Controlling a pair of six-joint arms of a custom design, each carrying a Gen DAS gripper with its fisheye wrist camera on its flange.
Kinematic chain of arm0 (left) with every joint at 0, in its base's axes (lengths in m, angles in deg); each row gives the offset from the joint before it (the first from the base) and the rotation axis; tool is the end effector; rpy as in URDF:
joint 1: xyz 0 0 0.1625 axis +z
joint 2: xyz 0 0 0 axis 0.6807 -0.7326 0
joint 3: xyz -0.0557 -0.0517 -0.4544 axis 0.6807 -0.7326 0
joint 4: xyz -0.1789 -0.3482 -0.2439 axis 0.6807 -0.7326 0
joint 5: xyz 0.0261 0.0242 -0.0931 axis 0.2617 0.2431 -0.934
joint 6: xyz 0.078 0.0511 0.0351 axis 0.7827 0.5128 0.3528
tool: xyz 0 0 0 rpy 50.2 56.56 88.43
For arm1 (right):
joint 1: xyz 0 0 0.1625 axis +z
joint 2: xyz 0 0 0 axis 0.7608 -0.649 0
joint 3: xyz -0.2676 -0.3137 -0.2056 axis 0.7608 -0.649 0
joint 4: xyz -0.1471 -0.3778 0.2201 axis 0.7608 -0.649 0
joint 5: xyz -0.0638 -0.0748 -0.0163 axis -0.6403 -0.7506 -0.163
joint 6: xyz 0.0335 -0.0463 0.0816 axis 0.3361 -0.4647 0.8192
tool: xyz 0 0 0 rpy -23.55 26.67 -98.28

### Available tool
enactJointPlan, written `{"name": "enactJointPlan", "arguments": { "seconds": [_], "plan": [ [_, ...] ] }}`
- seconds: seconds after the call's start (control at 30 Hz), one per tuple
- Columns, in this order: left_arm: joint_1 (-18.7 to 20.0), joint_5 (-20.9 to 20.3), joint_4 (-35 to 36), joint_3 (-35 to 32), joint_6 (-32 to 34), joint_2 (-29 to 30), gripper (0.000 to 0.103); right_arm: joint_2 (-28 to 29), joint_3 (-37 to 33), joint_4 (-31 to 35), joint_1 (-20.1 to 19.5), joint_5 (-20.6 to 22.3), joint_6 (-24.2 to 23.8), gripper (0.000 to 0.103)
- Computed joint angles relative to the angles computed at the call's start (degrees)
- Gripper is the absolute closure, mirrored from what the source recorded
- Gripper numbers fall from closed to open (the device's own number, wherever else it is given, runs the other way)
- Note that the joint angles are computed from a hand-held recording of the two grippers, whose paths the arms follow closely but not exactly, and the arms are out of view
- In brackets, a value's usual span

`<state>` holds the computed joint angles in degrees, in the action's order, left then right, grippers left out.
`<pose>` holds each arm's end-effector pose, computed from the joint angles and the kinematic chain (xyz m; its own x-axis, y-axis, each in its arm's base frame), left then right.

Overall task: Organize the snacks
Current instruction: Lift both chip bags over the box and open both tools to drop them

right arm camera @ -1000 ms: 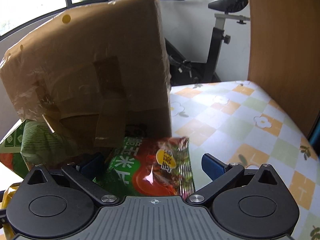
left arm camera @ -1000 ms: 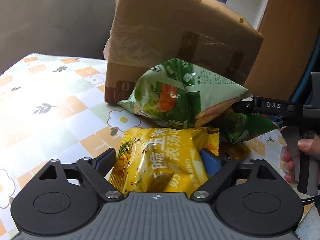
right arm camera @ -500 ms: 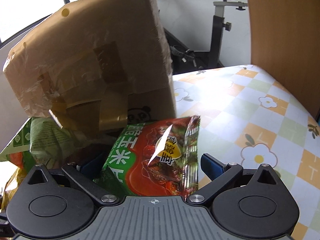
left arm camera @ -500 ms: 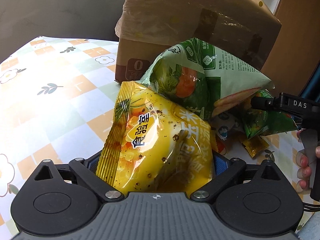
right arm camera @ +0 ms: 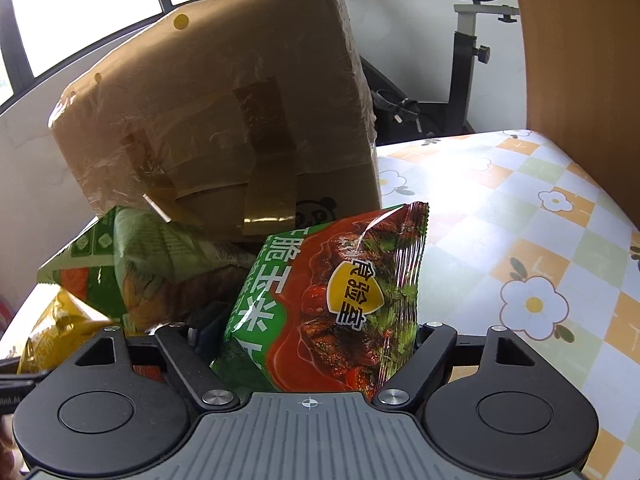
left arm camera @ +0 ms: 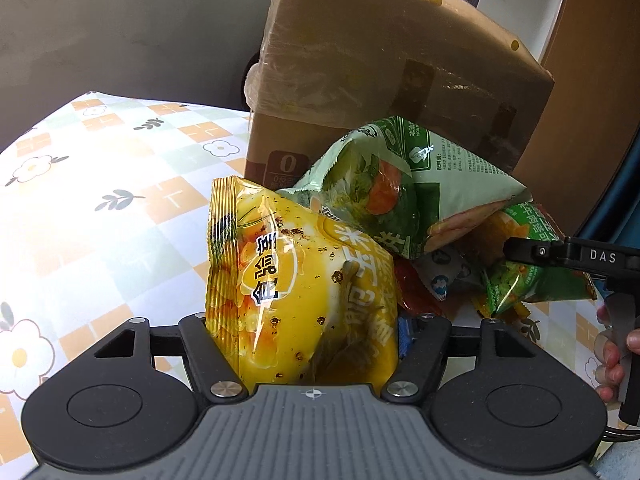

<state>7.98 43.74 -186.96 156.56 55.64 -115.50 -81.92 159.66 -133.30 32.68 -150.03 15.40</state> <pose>-0.2206 -0.6082 0.0088 -0.8414 -0.0930 -0.5324 0.3646 0.6296 -0.6861 0.0307 -0.7094 0.2175 -0.8161 -0.2959 0.4964 -0.5538 0.6456 -0.5258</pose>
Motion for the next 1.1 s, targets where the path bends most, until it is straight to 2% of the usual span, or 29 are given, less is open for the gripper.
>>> {"name": "enactJointPlan", "arguments": {
  "seconds": [0.43, 0.73, 0.93, 1.1],
  "plan": [
    [-1.4, 5.3, -4.2, 3.3, -1.3, -2.0, 0.032, -2.2, 2.2, -0.8, -0.7, 0.3, -0.4, 0.028],
    [-2.2, 10.0, -9.4, 4.6, -0.9, -3.6, 0.032, -3.9, 2.8, -4.8, -1.5, 1.4, 1.1, 0.029],
    [-2.9, 12.4, -17.2, 2.7, 6.4, -4.0, 0.032, -4.9, 2.3, -9.3, -1.7, 3.1, 2.4, 0.029],
    [-3.6, 12.2, -23.3, -0.3, 15.3, -3.5, 0.032, -5.7, 0.8, -10.6, -1.6, 5.4, 3.5, 0.029]
  ]
}}
